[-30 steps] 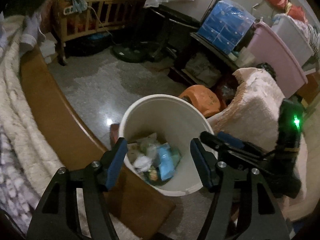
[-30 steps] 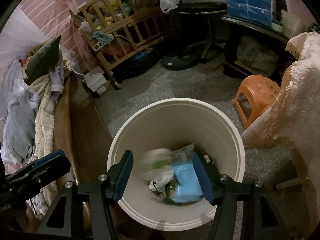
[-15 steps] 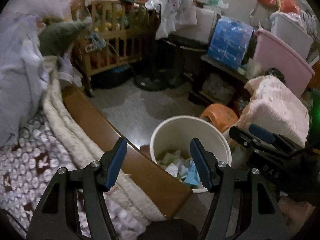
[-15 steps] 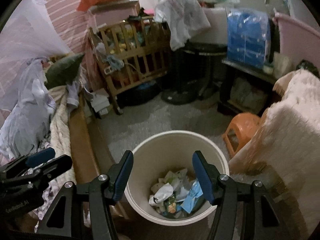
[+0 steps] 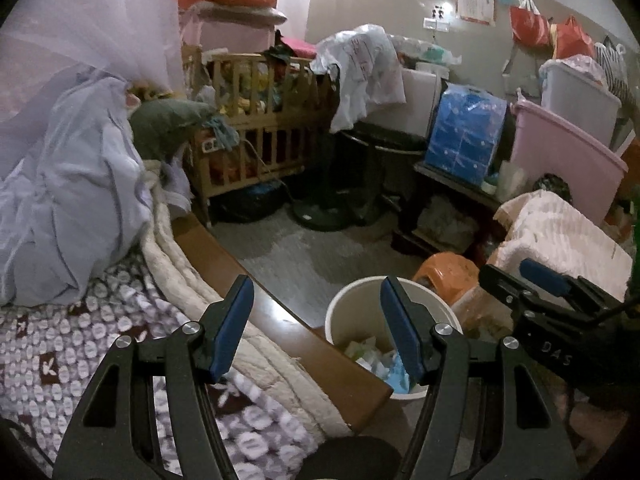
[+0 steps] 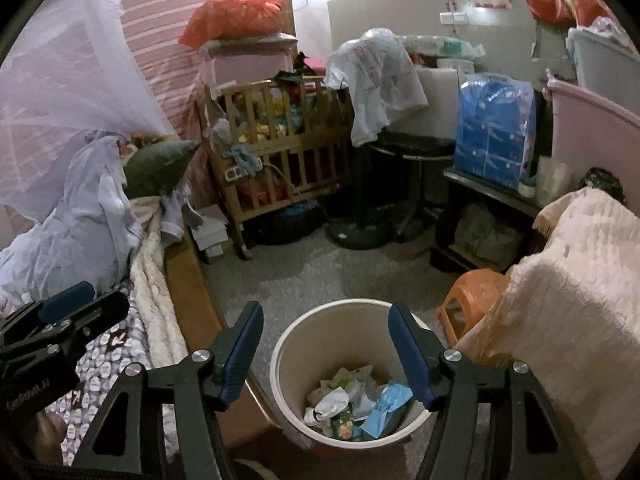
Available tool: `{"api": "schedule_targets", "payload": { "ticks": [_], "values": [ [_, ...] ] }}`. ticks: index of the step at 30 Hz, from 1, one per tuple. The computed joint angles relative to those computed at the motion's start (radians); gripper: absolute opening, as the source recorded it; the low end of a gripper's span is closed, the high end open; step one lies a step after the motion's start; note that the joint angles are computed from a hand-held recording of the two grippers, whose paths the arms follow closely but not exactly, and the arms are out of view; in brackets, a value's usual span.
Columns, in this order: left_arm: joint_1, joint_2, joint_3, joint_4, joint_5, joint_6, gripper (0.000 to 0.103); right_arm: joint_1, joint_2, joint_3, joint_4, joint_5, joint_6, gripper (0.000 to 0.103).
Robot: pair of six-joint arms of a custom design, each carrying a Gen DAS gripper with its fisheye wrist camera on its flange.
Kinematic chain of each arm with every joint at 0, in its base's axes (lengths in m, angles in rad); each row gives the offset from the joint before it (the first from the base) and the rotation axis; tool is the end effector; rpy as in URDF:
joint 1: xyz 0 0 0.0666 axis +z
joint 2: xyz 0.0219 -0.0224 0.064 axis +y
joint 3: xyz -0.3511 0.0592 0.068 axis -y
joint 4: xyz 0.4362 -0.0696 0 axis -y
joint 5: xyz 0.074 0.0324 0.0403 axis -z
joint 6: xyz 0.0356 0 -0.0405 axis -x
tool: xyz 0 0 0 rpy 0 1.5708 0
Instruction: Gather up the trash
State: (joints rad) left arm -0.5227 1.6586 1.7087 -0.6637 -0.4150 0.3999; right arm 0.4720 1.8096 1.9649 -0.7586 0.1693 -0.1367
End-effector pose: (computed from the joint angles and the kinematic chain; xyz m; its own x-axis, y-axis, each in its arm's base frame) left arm 0.5642 -0.3090 0.4347 -0.5262 -0.1080 -0.8435 -0.0365 0.9939 -0.1045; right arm 0.6190 0.3088 0.4611 -0.5449 -0.1273 -0.8288 -0.2527 0.9674 0.0175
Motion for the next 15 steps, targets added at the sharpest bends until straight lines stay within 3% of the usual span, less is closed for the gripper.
{"api": "schedule_targets", "payload": {
  "ticks": [4,15],
  "values": [
    [0.001,-0.028,-0.03,0.013,-0.016,0.0,0.065,0.009,-0.02,-0.013,0.019,0.01,0.011,0.069],
    [0.001,-0.079,-0.09,0.05,-0.038,0.003,0.065,0.024,-0.034,-0.016,0.031,0.017,0.021,0.07]
  ]
}}
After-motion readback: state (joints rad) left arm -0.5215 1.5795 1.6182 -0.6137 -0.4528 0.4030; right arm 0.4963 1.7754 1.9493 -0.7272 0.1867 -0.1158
